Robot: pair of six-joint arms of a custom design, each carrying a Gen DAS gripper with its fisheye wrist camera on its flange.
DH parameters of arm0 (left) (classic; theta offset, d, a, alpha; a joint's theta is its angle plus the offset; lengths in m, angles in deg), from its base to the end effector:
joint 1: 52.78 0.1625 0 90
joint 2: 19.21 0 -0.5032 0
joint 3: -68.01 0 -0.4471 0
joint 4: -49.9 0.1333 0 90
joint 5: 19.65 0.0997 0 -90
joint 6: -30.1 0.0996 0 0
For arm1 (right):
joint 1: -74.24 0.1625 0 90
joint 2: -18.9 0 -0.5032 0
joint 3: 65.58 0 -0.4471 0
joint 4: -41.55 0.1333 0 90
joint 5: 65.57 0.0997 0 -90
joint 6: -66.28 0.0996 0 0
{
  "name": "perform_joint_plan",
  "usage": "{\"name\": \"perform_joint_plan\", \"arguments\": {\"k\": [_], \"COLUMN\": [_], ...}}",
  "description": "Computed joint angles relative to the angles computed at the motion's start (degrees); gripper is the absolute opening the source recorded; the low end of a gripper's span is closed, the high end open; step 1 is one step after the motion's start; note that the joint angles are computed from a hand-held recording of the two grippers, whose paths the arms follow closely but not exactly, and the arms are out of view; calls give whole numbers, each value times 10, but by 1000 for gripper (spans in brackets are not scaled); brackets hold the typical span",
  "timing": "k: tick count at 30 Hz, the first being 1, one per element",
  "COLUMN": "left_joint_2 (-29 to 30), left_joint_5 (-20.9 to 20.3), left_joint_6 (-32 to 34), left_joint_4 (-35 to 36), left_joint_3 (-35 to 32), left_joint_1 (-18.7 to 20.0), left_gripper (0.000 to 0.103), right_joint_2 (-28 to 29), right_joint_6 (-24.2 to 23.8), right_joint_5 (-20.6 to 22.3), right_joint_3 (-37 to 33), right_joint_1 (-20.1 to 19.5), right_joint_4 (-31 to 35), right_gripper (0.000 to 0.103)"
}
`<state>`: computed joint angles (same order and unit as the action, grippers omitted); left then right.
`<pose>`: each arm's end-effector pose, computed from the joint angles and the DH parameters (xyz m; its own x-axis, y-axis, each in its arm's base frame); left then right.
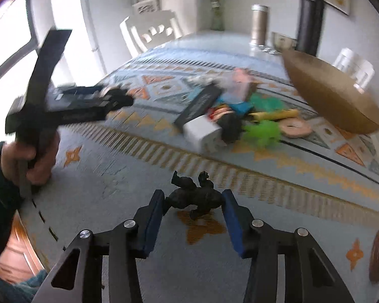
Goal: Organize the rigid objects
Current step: 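Carry both figurines into the woven bowl and open both tools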
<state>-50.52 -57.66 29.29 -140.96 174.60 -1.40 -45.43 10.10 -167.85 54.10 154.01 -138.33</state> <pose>-0.2464 -0.6478 -0.0207 -0.7013 0.1086 -0.7045 0.5531 0.7063 -0.4418 0.0021 -0.6197 0.2246 -0.6448 -0.5109 0.5684 -0.6997 0.6940 -0.1699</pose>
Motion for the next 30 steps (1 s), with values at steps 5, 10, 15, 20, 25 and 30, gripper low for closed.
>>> {"name": "perform_joint_plan", "arguments": {"k": [5,10,15,20,25,30], "left_joint_2": [3,14,46,104,168,187], "left_joint_5": [-19,-74,-133,-175,-170,-175], "left_joint_6": [37,89,104,61,46,40], "left_joint_4": [-10,8,50,149,242,265], "left_joint_3": [-13,-80,-193,-325,-429,-448], "left_joint_1": [-28,-47,-47,-27,-13,-7], "left_gripper": [70,70,70,70,70,70], "right_joint_2": [-26,-30,-28,8,44,67], "right_joint_6": [32,99,227,269,301,282], "right_joint_5": [9,-20,-5,-31,-46,-73], "right_joint_3": [-11,-69,-147,-205,-268,-287], "right_joint_1": [3,26,27,25,10,6], "right_joint_4": [-38,-120,-88,-70,-1,4], "right_gripper": [46,46,46,46,46,45]}}
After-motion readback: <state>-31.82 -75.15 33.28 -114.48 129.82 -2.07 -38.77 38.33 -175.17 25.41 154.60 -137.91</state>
